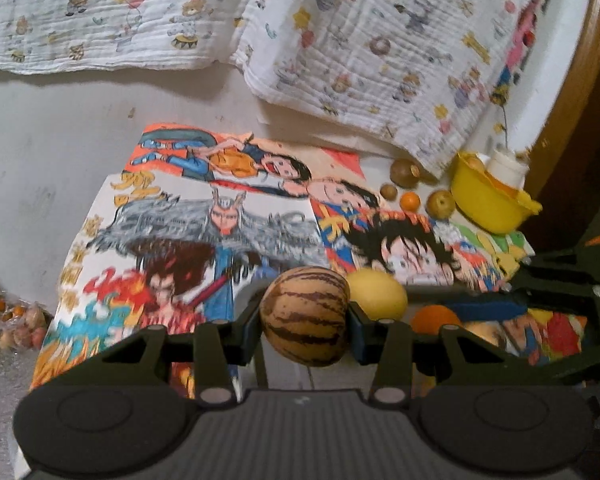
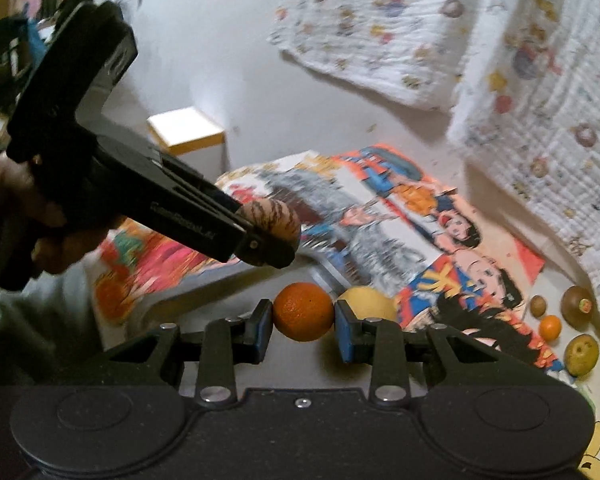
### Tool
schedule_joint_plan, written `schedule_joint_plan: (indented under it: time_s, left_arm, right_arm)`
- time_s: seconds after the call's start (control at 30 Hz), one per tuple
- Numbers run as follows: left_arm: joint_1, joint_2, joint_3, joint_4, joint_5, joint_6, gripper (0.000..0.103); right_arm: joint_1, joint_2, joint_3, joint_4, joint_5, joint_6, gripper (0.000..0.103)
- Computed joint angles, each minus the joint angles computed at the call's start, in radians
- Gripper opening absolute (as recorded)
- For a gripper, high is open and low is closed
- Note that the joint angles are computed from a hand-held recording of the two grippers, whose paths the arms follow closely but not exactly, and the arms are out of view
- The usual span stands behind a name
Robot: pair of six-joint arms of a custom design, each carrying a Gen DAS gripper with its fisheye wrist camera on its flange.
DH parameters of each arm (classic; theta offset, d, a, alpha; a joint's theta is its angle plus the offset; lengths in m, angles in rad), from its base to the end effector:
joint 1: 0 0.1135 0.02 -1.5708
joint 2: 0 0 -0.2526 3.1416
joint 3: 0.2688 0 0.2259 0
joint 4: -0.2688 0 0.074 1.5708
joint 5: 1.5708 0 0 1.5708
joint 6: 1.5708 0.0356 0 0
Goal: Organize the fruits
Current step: 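Carry the striped fruit and the orange over the tray with both tools, then lower both fruits onto the tray and open both tools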
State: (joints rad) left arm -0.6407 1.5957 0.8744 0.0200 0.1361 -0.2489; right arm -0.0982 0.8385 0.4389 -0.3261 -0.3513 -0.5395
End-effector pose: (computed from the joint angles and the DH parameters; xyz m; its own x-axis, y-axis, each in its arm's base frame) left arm 0.2480 -0.1909 0.1968 -0.6677 0.1934 -0.7189 0.5271 0.8047 -0.2730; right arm 0.1559 -0.0030 0.2006 -0.4823 -0.4371 -0.7591 -0.4801 0.8568 -0.1883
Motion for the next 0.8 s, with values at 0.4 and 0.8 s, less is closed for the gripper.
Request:
schedule_joint_plan:
  time_s: [0.4, 0.8]
  left_arm:
    - [-0.036, -0.134, -0.155, -0.038, 0.007, 0.048, 0.048]
    - [-0.075, -0.110, -0.142, -0.082, -0.020, 0.103, 0.048]
  right_arm:
    - [0.041, 0.086, 0.010, -0.017, 0.047, -0.060, 0.035]
    - [0.066, 0.228, 0.050, 0.011, 0.107, -0.107, 0.035]
